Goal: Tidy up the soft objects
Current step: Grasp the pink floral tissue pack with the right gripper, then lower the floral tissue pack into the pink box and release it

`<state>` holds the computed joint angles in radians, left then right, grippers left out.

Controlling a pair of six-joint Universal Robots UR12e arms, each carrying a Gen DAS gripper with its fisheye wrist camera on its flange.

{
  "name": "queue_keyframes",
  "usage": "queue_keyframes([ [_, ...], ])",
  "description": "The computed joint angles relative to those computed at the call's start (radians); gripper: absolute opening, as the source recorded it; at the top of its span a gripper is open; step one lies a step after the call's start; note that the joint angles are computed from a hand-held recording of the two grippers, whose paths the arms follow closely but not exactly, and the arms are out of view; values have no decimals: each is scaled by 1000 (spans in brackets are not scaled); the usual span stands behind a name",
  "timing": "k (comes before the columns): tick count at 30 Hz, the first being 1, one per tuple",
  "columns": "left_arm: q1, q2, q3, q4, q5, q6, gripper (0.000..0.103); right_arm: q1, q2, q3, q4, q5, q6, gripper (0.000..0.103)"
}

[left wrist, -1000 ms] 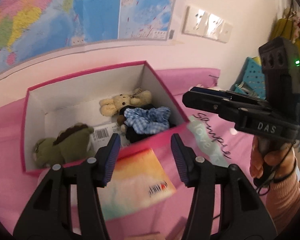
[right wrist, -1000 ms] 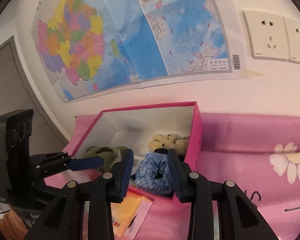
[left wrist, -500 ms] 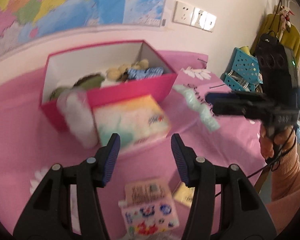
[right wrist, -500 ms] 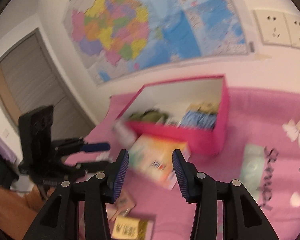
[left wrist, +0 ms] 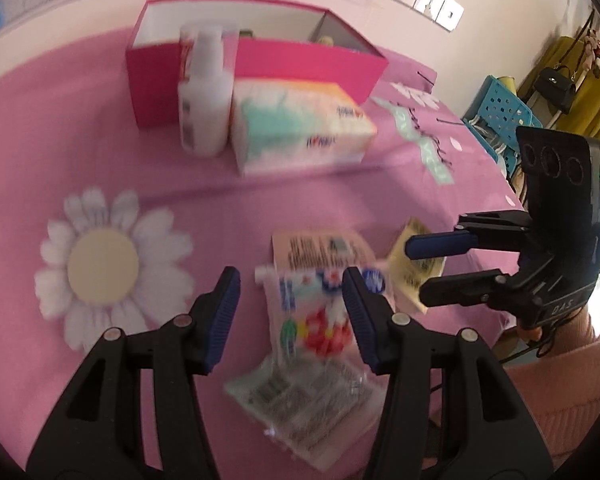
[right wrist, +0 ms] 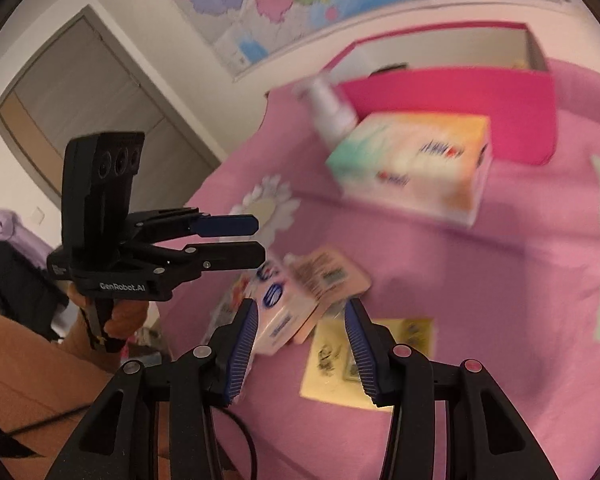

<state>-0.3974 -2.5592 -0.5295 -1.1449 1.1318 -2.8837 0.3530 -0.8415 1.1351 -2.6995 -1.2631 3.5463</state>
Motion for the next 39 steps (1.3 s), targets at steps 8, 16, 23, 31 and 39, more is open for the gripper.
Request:
queue_keyframes([
  [8,14,30,-62,-29,-67,7,44,16,40,-50,26,32,-3,36],
  [16,12,31,-62,-53,-100,20,39,21,56,-64,17,7,30,29],
  [23,8,13,-22,-47,-117,22,39,20,39,-48,-10,-24,40,29],
  [31,3,-24,62,-32,-133,7,39,14,19,-29,-57,-59,44,29],
  [39,-9,-105,239,-57,-127,17,39,5,11,-31,-91,-107,46,29],
])
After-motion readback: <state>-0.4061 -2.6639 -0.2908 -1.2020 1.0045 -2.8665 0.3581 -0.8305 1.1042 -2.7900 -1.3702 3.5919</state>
